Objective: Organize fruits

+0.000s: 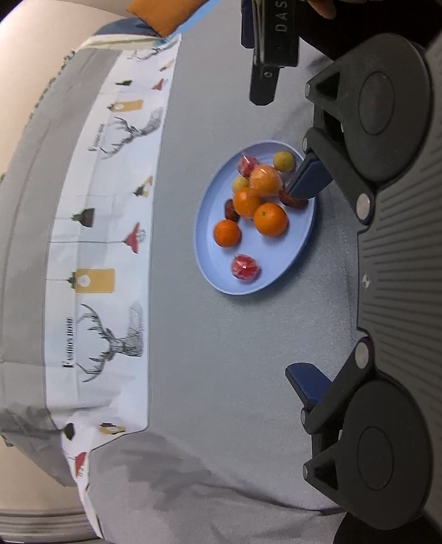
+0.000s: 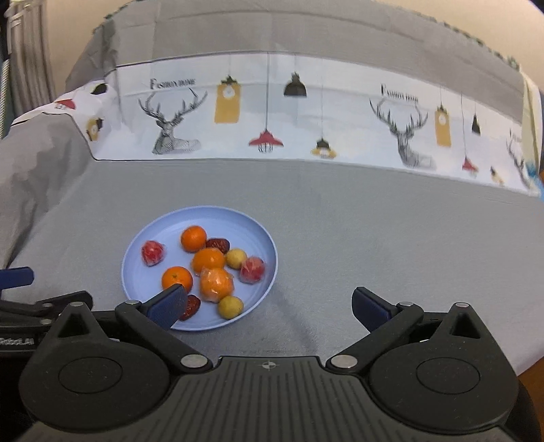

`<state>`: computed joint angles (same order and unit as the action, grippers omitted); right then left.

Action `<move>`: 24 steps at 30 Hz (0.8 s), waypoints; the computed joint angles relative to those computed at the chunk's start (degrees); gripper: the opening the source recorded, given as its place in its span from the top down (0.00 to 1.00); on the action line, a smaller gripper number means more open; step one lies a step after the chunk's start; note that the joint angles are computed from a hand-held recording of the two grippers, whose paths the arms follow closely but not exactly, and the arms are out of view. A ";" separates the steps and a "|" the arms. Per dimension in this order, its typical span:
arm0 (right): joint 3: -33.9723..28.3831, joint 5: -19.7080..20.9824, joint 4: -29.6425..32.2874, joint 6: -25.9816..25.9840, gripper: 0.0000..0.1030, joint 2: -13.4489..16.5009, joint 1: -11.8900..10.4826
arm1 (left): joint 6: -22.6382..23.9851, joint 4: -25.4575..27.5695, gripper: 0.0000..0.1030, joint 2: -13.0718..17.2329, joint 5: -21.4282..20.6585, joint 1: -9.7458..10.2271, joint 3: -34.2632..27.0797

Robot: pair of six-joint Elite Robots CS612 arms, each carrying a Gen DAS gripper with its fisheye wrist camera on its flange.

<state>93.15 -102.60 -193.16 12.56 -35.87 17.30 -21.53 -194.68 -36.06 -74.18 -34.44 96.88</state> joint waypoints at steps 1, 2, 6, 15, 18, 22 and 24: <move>-0.23 0.74 -0.56 0.99 0.01 0.50 -0.27 | -0.39 1.09 0.00 0.09 0.01 0.04 -0.31; -0.39 1.53 -1.55 2.23 0.01 1.17 -0.54 | -0.63 1.98 0.00 0.19 -0.01 0.04 -0.59; -2.33 2.47 1.35 5.54 0.01 2.52 -0.72 | 0.25 2.82 0.00 0.75 -0.21 0.09 -1.24; -2.54 3.58 0.50 0.83 0.01 3.18 -0.62 | -0.80 3.82 0.00 1.83 -1.30 0.45 -2.43; -2.38 3.85 1.16 1.67 0.01 3.04 -0.86 | -0.59 3.80 0.00 1.88 -1.32 0.45 -2.40; -2.21 3.79 0.83 1.13 0.01 3.04 -0.86 | -0.16 3.65 0.00 1.90 -1.39 0.39 -2.35; -2.17 3.69 0.79 0.51 0.01 3.04 -0.81 | -0.05 3.55 0.00 1.90 -1.43 0.38 -2.31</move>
